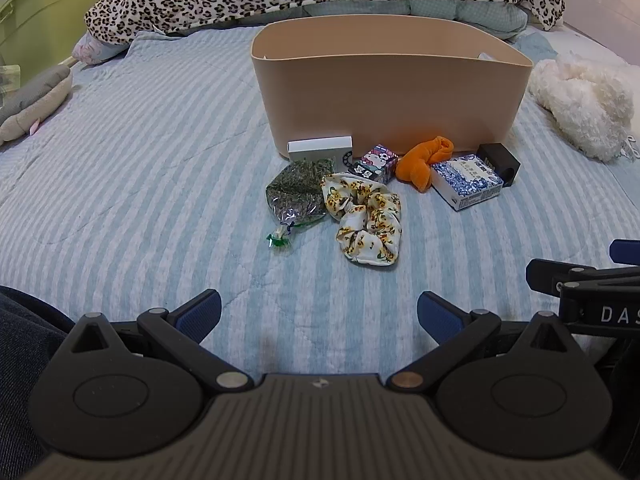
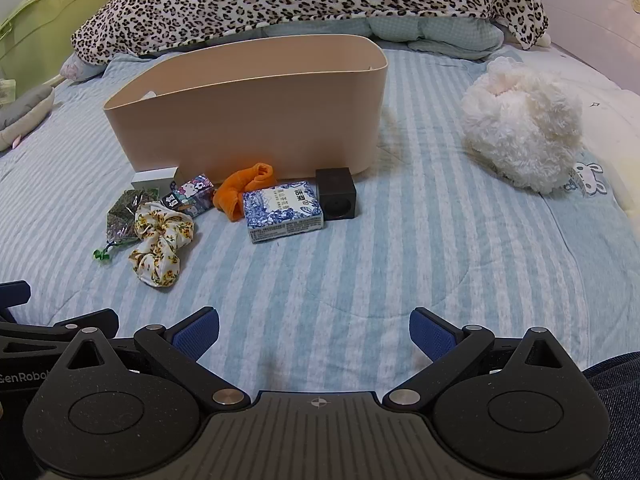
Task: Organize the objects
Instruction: 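Move both grippers toward the items lying in front of the basket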
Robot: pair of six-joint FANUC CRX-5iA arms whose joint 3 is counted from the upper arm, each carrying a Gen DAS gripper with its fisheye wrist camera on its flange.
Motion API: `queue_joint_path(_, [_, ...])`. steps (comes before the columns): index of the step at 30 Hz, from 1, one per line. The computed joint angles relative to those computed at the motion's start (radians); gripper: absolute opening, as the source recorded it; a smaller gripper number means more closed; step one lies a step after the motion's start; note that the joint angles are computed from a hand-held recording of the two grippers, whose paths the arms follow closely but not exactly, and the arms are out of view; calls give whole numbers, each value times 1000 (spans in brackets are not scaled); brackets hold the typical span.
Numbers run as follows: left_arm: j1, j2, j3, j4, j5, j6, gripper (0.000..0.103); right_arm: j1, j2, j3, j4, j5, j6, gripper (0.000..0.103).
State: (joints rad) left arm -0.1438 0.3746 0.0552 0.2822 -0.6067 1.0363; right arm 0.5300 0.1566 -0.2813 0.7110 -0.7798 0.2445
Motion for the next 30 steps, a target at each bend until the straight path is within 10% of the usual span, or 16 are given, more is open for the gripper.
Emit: queue_joint_path(30, [0,-4,-5,-6,4,8,103,2,5,8,-14,-13,13,103])
